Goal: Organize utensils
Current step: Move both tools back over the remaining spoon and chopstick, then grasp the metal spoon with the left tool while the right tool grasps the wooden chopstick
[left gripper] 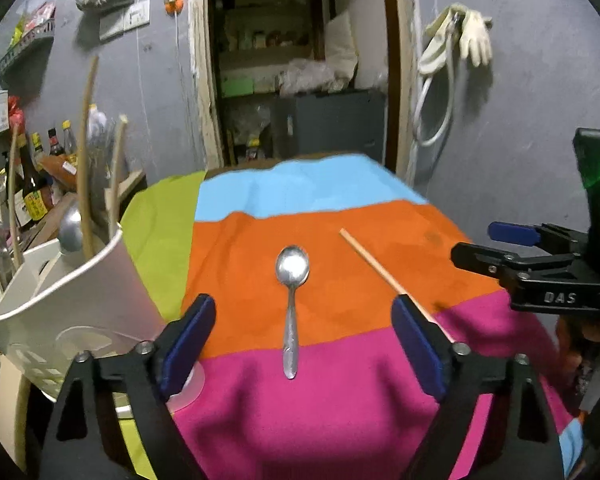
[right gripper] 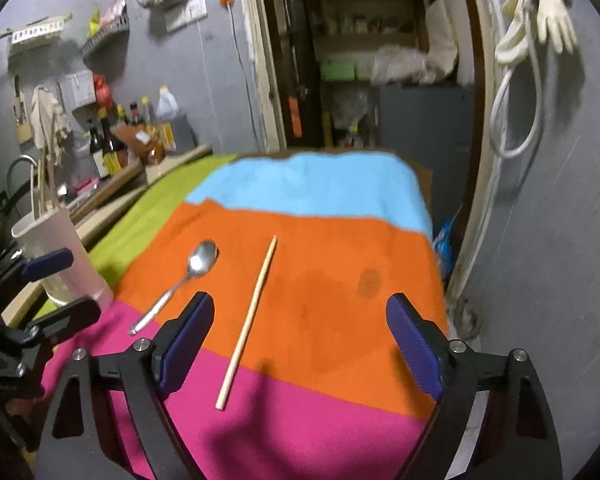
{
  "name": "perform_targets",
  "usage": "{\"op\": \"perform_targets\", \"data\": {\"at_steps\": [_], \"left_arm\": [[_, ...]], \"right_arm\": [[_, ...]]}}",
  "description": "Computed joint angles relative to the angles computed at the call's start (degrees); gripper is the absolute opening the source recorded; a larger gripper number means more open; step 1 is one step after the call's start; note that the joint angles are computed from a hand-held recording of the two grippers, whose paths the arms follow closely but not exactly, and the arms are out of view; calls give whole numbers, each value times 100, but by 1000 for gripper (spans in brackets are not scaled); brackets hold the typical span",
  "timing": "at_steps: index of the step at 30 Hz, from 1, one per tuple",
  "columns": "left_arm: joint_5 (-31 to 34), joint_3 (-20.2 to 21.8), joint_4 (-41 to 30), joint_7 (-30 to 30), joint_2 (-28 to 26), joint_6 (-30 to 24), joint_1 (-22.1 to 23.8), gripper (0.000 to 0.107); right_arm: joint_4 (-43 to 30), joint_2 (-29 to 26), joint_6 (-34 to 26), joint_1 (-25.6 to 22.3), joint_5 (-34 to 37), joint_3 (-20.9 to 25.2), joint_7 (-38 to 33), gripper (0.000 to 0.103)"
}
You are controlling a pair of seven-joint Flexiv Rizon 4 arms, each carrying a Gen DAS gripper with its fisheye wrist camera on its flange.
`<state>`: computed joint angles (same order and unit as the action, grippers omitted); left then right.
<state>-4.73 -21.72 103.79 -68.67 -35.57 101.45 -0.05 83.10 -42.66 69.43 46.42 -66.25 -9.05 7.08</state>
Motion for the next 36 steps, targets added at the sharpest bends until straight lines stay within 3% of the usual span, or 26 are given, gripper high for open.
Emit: {"op": "perform_targets", "data": {"at_steps": [4, 13, 25, 36], "left_arm": [[-294, 344, -321, 26, -109, -691, -287, 61], [-694, 1349, -1007, -51, -367, -1793, -1077, 38], [-751, 1548, -1904, -96, -789, -2732, -1204, 34], [-578, 1729, -2494, -187, -1089, -3044, -1339, 26]], "right_arm": [[-106, -146, 20, -141, 538, 279, -519, 77], [-372, -393, 226, -139, 1583, 356, -1467, 63], [-1320, -1011, 215, -495, 3253, 1028, -3057, 48], [-2483, -1572, -340, -728, 4401, 1585, -4499, 33]]}}
